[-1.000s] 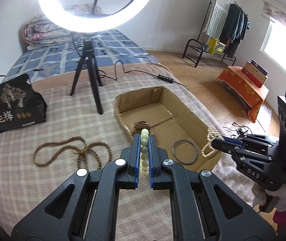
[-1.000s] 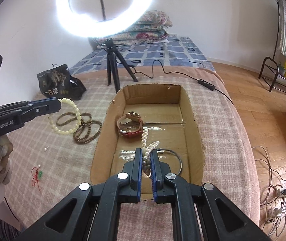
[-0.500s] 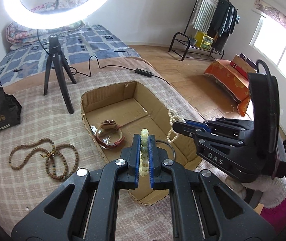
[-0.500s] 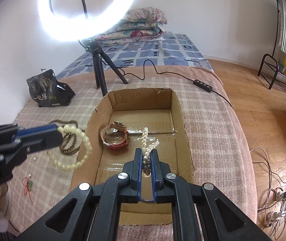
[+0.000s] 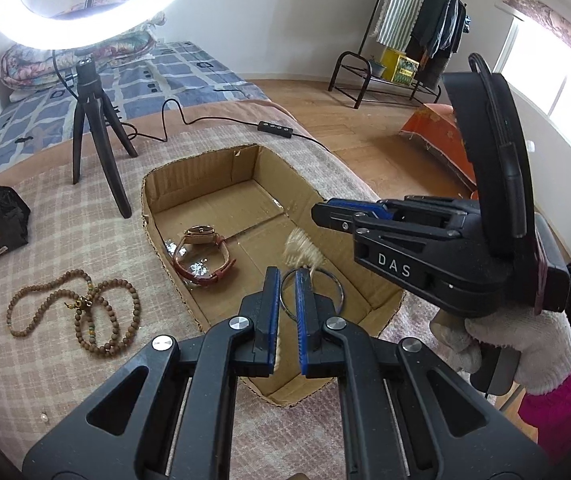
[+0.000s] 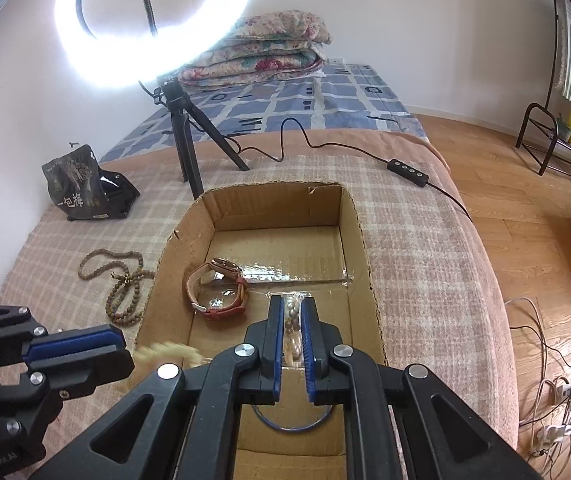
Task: Organize jewelry
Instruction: 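Carry bracelet and pearls into the cardboard box and open both tools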
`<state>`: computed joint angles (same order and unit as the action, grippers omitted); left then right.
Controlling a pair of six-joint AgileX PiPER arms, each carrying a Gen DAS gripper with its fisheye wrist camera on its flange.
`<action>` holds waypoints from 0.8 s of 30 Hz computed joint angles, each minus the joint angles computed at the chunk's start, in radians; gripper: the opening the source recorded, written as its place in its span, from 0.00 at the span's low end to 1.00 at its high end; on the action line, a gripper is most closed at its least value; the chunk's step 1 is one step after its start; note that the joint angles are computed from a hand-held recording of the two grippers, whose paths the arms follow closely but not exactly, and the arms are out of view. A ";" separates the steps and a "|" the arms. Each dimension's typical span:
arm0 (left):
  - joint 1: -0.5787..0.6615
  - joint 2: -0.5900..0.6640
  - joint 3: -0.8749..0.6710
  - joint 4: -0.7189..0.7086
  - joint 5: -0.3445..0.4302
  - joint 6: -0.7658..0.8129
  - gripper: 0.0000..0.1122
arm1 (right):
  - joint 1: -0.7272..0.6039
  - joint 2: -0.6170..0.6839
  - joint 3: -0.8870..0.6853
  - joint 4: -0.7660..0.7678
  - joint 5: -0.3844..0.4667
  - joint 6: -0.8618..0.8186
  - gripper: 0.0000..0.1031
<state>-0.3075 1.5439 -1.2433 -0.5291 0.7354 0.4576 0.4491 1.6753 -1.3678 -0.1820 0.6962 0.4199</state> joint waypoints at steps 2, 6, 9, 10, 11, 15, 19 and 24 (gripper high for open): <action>-0.002 -0.001 0.001 0.013 0.001 -0.007 0.23 | 0.001 -0.004 0.002 -0.017 -0.007 0.020 0.32; 0.011 -0.025 0.028 0.005 -0.004 0.005 0.32 | 0.009 -0.012 0.001 -0.043 0.005 0.055 0.45; 0.020 -0.041 0.042 0.011 0.001 0.010 0.32 | 0.021 -0.019 0.000 -0.068 0.015 0.081 0.60; 0.023 -0.048 0.048 0.013 0.003 0.011 0.32 | 0.028 -0.022 0.000 -0.081 0.020 0.094 0.64; 0.026 -0.055 0.054 0.015 0.005 0.013 0.32 | 0.032 -0.024 -0.001 -0.089 0.023 0.102 0.65; 0.045 -0.089 0.075 0.026 0.014 0.022 0.32 | 0.063 -0.036 -0.009 -0.153 0.058 0.171 0.84; 0.084 -0.132 0.095 0.022 0.035 0.043 0.32 | 0.096 -0.053 -0.018 -0.213 0.100 0.232 0.92; 0.176 -0.186 0.122 -0.022 0.075 0.110 0.45 | 0.145 -0.061 -0.031 -0.288 0.152 0.312 1.00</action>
<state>-0.1317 1.3575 -1.1212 -0.5513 0.8100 0.5678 0.5946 1.6143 -1.3989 -0.4701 0.8479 0.7323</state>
